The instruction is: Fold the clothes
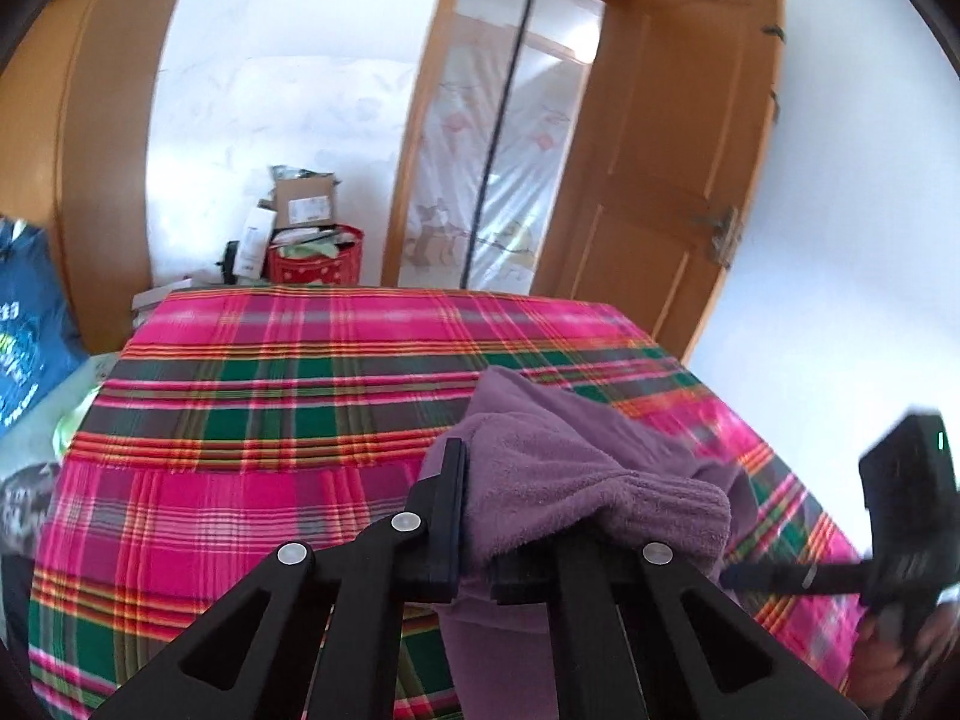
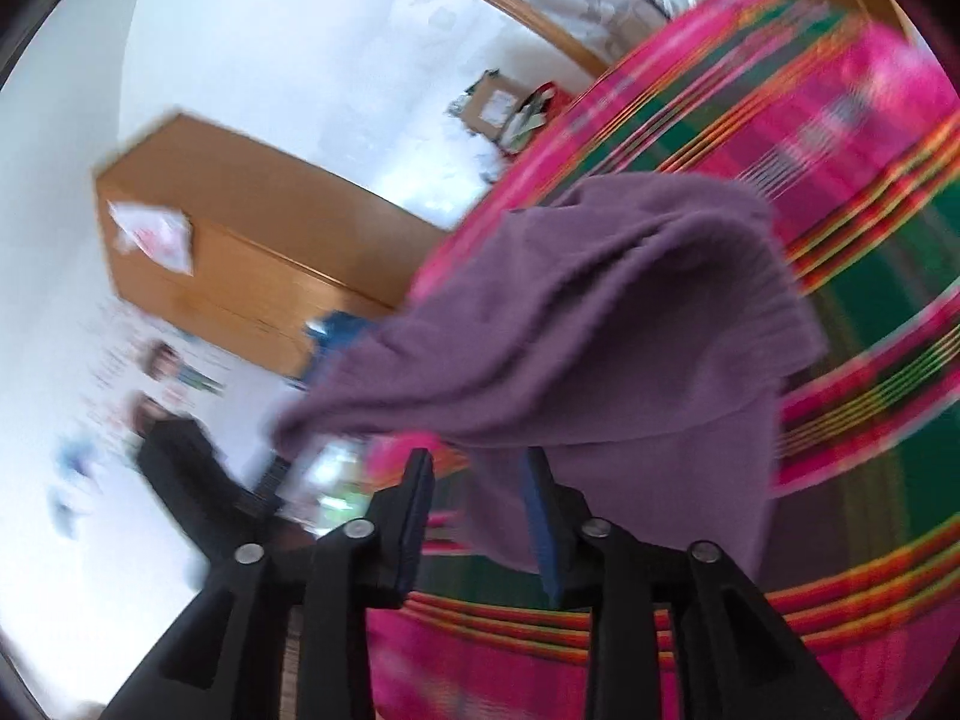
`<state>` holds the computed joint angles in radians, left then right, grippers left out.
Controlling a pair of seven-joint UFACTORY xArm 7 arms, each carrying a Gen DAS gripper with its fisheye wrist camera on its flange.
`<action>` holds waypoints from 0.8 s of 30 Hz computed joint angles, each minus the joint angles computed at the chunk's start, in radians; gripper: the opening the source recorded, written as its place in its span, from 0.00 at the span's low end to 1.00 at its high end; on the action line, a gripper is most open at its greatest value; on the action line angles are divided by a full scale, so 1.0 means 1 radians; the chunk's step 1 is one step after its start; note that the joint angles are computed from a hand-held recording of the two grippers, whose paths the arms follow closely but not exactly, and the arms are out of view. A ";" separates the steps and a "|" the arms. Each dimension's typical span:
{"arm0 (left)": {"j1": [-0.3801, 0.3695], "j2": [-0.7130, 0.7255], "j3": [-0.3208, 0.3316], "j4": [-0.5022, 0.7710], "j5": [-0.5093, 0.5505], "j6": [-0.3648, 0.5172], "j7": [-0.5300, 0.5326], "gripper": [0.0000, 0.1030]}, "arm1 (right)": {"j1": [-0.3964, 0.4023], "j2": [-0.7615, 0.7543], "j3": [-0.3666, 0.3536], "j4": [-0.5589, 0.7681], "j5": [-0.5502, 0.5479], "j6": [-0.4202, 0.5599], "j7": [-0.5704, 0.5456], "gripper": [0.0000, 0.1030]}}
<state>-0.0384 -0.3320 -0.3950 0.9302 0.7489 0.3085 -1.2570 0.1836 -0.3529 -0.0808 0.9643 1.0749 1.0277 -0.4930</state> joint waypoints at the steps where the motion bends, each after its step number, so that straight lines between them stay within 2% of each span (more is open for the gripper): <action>1: 0.000 -0.007 0.003 -0.003 -0.007 0.003 -0.009 0.06 | -0.006 -0.006 0.021 -0.003 -0.051 -0.021 0.009 0.37; 3: 0.006 -0.030 0.007 -0.016 -0.016 -0.003 -0.027 0.05 | -0.007 -0.012 0.052 -0.012 -0.143 -0.061 0.031 0.37; 6: 0.029 -0.072 -0.001 -0.037 -0.029 -0.013 -0.047 0.05 | -0.003 -0.016 0.079 -0.047 -0.226 -0.169 0.066 0.38; 11: 0.066 -0.123 -0.021 -0.060 -0.071 -0.013 -0.041 0.05 | 0.019 -0.028 0.056 -0.091 -0.236 -0.303 0.120 0.43; 15: 0.087 -0.128 -0.038 -0.064 -0.099 -0.014 -0.027 0.05 | 0.001 -0.034 0.087 -0.118 -0.364 -0.423 0.227 0.47; 20: 0.104 -0.147 -0.049 -0.077 -0.125 -0.022 -0.018 0.05 | 0.042 -0.004 0.061 -0.105 -0.418 -0.458 0.222 0.47; 22: 0.119 -0.161 -0.056 -0.087 -0.134 -0.028 -0.025 0.05 | 0.047 -0.012 0.077 -0.120 -0.457 -0.519 0.225 0.40; 23: 0.127 -0.169 -0.061 -0.091 -0.138 -0.028 -0.029 0.05 | 0.051 -0.018 0.081 -0.129 -0.474 -0.549 0.228 0.21; 24: 0.132 -0.174 -0.063 -0.092 -0.144 -0.025 -0.027 0.05 | 0.058 -0.023 0.083 -0.135 -0.488 -0.573 0.229 0.13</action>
